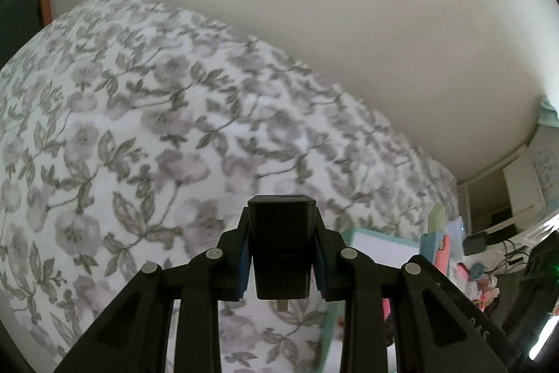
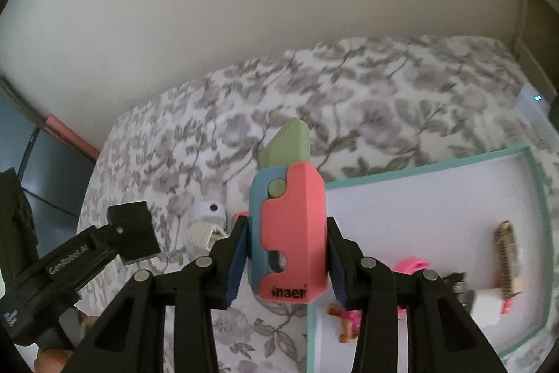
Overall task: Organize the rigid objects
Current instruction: 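Carry the charger and pink box over the tray and lower them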
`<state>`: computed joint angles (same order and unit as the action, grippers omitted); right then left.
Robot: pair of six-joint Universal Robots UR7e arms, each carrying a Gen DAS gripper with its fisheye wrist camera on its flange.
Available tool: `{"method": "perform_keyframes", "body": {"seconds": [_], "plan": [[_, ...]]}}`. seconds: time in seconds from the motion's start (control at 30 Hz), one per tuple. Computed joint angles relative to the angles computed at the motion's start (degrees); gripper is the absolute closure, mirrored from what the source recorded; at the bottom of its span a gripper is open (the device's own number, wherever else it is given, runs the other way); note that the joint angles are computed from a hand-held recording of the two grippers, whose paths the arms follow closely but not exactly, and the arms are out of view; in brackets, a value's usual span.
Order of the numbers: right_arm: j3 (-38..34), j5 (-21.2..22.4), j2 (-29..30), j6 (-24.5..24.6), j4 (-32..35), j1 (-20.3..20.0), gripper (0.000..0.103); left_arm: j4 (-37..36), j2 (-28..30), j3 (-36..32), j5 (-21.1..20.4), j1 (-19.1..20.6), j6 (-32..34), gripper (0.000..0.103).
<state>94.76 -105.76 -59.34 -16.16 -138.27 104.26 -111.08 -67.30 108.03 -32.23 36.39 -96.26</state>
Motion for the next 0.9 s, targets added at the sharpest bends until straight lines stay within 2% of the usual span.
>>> {"method": "perform_keyframes", "body": {"seconds": [0.13, 0.53, 0.9], "plan": [[-0.6, -0.4, -1.8, -0.2, -0.7, -0.5, 0.059, -2.3, 2.6, -2.0, 0.1, -0.3, 3.5, 0.072], [-3.2, -0.8, -5.2, 1.2, -1.6, -4.3, 0.059, -18.6, 13.0, -8.0, -4.3, 1.2, 20.9, 0.072], [-5.0, -3.5, -4.6, 2.5, 0.3, -7.5, 0.059, -20.7, 20.7, -14.1, -9.6, 3.9, 28.4, 0.072]]}}
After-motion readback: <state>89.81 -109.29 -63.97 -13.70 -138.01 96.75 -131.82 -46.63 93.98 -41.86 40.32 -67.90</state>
